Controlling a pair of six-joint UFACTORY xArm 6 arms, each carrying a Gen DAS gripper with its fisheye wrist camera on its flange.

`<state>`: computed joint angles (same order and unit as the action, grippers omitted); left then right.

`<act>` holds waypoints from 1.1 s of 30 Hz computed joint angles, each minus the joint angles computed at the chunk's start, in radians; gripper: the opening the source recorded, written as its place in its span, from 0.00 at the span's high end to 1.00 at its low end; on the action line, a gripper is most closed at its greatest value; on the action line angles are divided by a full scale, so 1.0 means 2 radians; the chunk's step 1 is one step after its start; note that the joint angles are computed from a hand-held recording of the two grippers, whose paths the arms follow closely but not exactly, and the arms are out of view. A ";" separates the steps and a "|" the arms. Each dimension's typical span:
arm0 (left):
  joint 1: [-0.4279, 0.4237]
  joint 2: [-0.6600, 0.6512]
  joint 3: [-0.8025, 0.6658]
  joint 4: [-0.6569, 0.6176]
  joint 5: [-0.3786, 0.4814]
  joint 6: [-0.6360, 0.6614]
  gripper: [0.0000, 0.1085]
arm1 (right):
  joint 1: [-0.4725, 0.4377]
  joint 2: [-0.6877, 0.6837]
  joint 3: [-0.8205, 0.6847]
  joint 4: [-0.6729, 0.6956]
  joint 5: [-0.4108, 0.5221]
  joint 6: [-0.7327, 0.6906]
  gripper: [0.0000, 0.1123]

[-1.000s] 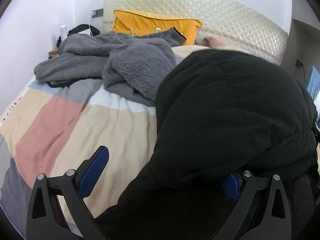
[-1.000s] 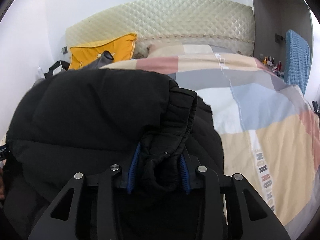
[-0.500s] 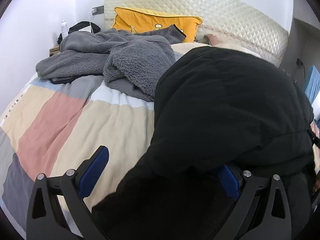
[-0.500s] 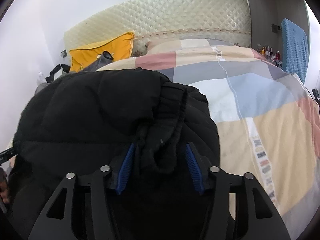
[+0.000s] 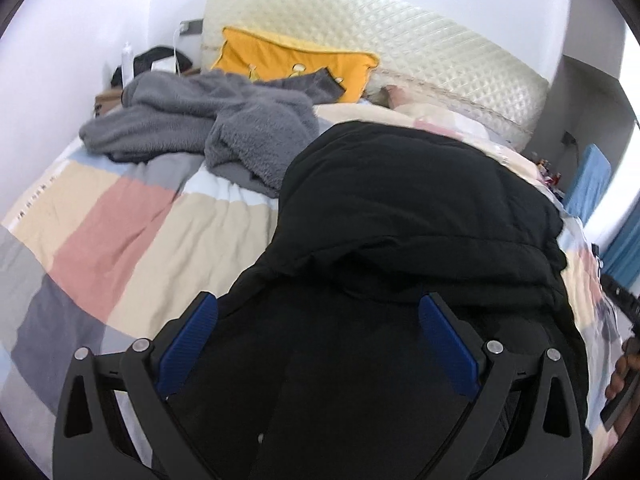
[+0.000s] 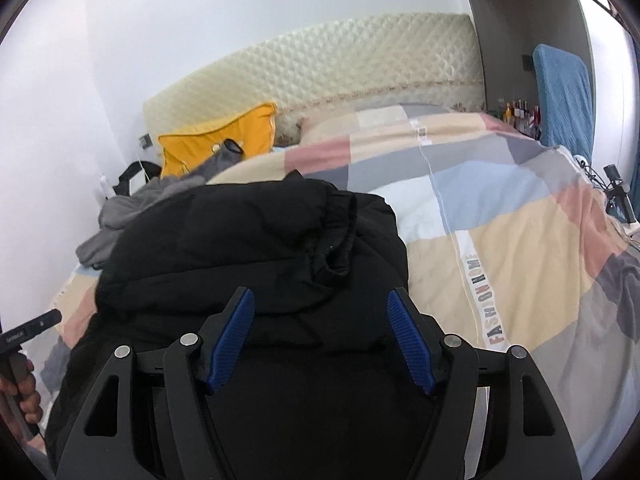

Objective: Fold large clothes

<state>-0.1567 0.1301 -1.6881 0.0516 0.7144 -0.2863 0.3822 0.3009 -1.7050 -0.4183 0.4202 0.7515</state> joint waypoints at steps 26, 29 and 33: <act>-0.051 -0.243 0.236 -0.004 -0.024 0.003 0.07 | 0.082 -0.231 0.245 -0.207 0.045 0.230 0.39; -0.049 -0.261 0.241 -0.010 -0.010 0.002 0.07 | 0.096 -0.247 0.241 -0.235 0.075 0.257 0.39; -0.051 -0.284 0.239 -0.017 0.014 -0.003 0.07 | 0.114 -0.278 0.241 -0.282 0.087 0.301 0.36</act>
